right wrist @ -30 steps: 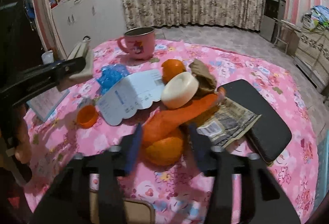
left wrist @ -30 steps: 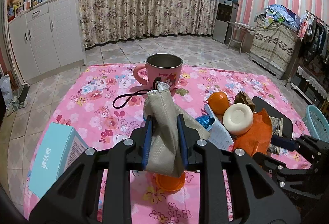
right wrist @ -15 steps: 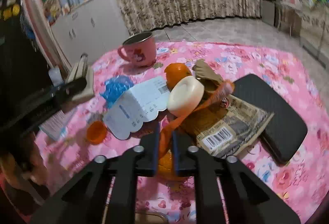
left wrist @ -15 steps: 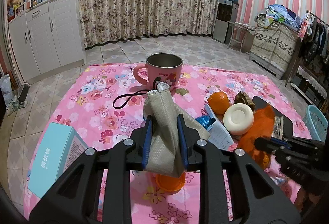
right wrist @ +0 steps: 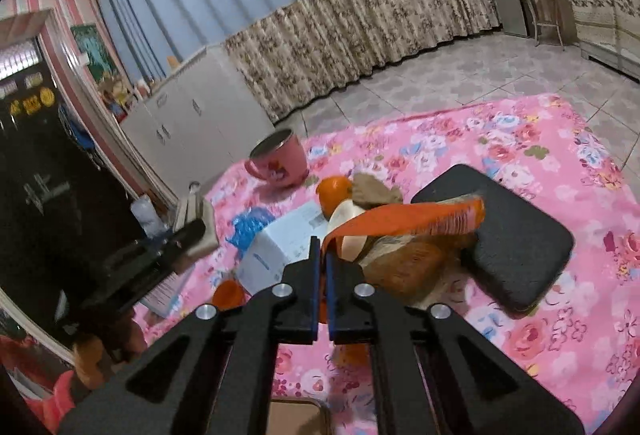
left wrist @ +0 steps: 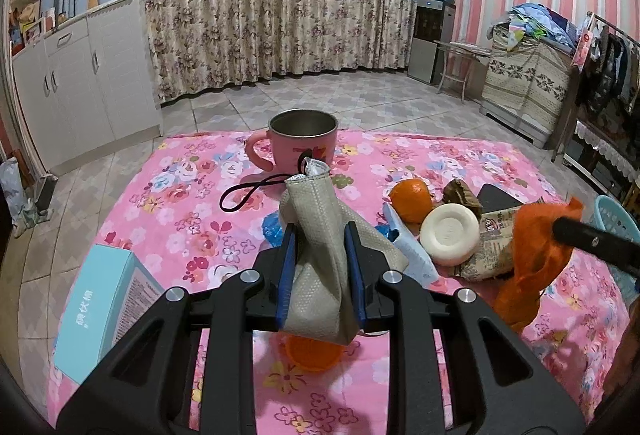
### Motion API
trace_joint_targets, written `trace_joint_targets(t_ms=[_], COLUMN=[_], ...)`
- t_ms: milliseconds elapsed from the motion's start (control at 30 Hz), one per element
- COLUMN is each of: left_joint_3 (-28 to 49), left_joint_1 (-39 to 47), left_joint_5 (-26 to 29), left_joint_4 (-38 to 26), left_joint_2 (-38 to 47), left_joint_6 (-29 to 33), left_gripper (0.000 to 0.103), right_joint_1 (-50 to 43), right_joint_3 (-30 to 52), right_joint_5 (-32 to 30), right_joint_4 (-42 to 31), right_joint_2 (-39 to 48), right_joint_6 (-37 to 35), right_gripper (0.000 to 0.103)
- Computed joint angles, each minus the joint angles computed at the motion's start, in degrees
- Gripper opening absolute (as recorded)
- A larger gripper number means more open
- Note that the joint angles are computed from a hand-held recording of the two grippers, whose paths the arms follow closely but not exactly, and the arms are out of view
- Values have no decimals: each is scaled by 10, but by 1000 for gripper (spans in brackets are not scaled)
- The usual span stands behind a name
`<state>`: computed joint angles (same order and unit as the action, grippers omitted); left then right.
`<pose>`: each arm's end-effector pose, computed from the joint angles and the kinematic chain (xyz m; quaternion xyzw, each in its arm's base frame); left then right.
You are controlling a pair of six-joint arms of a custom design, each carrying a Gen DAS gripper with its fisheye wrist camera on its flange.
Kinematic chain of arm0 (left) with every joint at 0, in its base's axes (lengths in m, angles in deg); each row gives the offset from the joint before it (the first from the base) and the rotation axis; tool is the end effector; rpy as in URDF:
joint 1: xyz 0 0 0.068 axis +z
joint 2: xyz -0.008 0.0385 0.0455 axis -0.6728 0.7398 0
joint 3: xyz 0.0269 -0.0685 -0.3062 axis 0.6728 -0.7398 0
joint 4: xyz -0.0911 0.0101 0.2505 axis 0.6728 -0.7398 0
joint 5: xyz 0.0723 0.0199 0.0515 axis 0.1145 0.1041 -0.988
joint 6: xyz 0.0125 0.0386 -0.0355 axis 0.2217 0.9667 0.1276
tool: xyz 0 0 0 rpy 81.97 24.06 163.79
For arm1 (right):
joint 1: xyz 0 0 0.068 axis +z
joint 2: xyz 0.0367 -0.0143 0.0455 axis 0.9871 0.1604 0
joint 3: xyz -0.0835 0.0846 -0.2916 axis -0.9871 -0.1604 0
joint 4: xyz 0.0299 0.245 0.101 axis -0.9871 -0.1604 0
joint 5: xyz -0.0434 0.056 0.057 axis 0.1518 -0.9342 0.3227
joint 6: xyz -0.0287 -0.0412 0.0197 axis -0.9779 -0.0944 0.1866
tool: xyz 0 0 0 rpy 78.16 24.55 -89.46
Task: Collect trash
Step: 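Carry the orange bag and beige pouch over the teal basket with both tools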
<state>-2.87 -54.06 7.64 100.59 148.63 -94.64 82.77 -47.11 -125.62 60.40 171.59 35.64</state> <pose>0.1348 -0.0117 0.1266 -0.1872 0.8738 0.0808 0.4415 0.2579 0.0351 0.1144 -0.2166 0.8440 0.3553 0.3385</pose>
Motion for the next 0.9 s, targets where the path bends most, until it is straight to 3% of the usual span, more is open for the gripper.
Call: trace_joint_targets(t_ms=[167, 433, 700, 900], left_joint_3=[5, 16, 41, 84], left_joint_1=[-23, -53, -109, -192], left_joint_5=[-12, -25, -49, -96], left_joint_4=[12, 20, -11, -65], left_joint_2=[23, 47, 58, 74], left_joint_6=[-11, -21, -55, -103], left_gripper=[23, 23, 23, 23], right_joint_1=[-39, -115, -235, -307], right_joint_3=[15, 21, 82, 138], right_joint_5=[-5, 43, -16, -42], right_joint_4=[-22, -21, -90, -142], right_joint_2=[0, -20, -10, 15], right_joint_6=[-16, -67, -112, -144], right_gripper=[3, 3, 2, 3])
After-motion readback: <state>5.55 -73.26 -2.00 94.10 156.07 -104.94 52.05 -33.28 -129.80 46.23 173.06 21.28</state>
